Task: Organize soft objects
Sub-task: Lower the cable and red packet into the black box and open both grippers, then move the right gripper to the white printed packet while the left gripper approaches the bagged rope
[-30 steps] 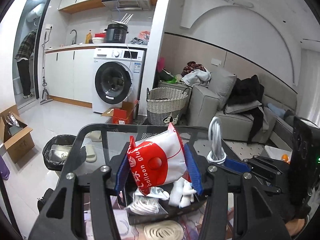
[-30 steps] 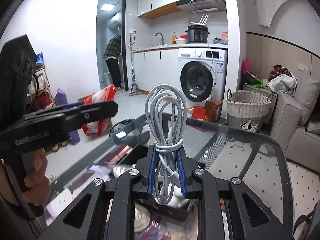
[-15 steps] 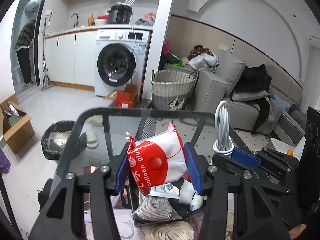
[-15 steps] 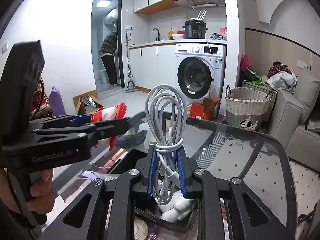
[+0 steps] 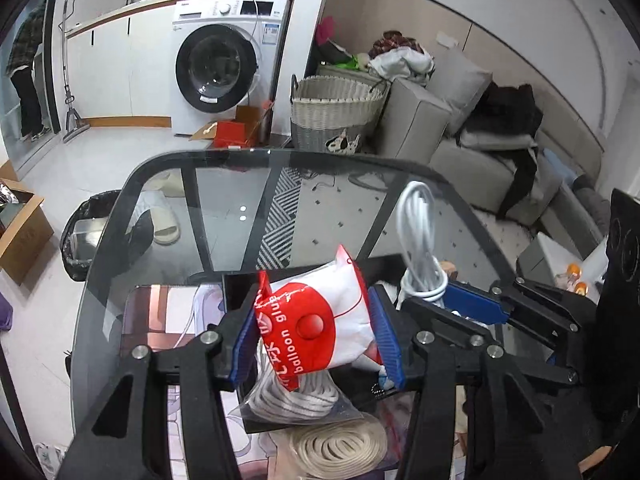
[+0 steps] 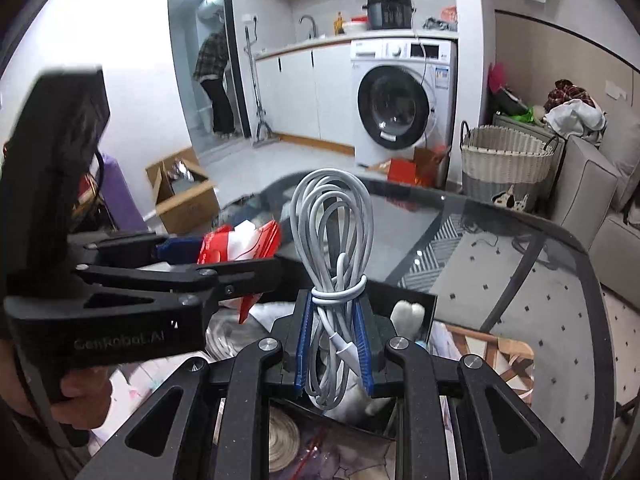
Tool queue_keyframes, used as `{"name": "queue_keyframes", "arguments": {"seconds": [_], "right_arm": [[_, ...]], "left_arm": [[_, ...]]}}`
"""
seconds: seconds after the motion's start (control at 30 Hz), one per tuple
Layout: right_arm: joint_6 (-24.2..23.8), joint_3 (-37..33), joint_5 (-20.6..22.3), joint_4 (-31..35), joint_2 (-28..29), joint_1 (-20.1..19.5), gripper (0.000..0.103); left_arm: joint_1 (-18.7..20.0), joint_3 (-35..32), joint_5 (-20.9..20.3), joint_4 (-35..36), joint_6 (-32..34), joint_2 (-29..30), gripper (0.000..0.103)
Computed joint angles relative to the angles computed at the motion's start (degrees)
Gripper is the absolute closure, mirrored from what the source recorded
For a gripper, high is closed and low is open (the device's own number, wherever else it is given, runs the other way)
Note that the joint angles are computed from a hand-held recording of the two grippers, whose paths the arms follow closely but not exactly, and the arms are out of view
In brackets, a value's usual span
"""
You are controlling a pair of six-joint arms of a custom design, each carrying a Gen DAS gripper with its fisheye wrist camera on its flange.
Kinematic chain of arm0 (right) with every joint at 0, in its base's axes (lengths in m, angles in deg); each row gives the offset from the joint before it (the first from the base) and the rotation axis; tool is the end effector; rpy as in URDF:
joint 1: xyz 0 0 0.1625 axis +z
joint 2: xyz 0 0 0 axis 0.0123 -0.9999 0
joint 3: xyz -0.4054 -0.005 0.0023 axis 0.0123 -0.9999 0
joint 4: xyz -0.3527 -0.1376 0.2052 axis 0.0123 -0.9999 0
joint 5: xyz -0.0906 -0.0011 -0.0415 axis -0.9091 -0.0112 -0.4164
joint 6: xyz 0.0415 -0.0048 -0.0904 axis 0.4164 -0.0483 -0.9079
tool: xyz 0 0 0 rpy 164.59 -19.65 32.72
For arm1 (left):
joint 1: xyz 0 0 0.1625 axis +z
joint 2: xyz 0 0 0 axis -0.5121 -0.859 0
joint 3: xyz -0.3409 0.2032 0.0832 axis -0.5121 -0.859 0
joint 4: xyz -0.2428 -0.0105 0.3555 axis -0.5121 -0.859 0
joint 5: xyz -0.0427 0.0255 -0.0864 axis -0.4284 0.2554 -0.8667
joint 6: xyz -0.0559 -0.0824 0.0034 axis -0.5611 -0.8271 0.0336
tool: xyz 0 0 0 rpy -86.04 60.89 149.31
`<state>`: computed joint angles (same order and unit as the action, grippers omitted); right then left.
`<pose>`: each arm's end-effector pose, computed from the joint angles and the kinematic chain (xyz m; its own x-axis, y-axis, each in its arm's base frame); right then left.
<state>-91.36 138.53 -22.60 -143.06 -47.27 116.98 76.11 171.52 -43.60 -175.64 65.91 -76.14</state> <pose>0.3683 -0.4869 0.0651 -0.5582 -0.6682 0.4918 -0.8241 0.5151 -0.2354 -0.1775 -0.4780 0.3068 -0.8497 -0.0240 -0.5267 0.3530 0.7161 -0.6021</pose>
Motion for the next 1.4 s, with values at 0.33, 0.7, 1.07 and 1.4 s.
{"name": "queue_keyframes", "arguments": {"seconds": [0.33,0.7,1.07,1.4], "right_arm": [[4.3,-3.5,-4.8,12.2,2.5,-1.8,0.083],[5.1,-3.5,-6.9,15.2,2.3,-1.1,0.069],[5.5,0.1,-4.8,17.3,-4.8,-0.1,0.04],[3.4,4.2,-4.9,23.2,-8.5,-0.1,0.036]], "left_arm": [[3.8,-5.0,-6.3,15.0,-8.3,3.3,0.056],[2.0,-5.7,-3.3,21.8,-11.3,2.9,0.042],[-4.0,-3.3,-0.2,28.1,-14.5,-4.0,0.024],[-4.1,-0.4,-6.8,35.5,-17.1,-8.0,0.017]]}}
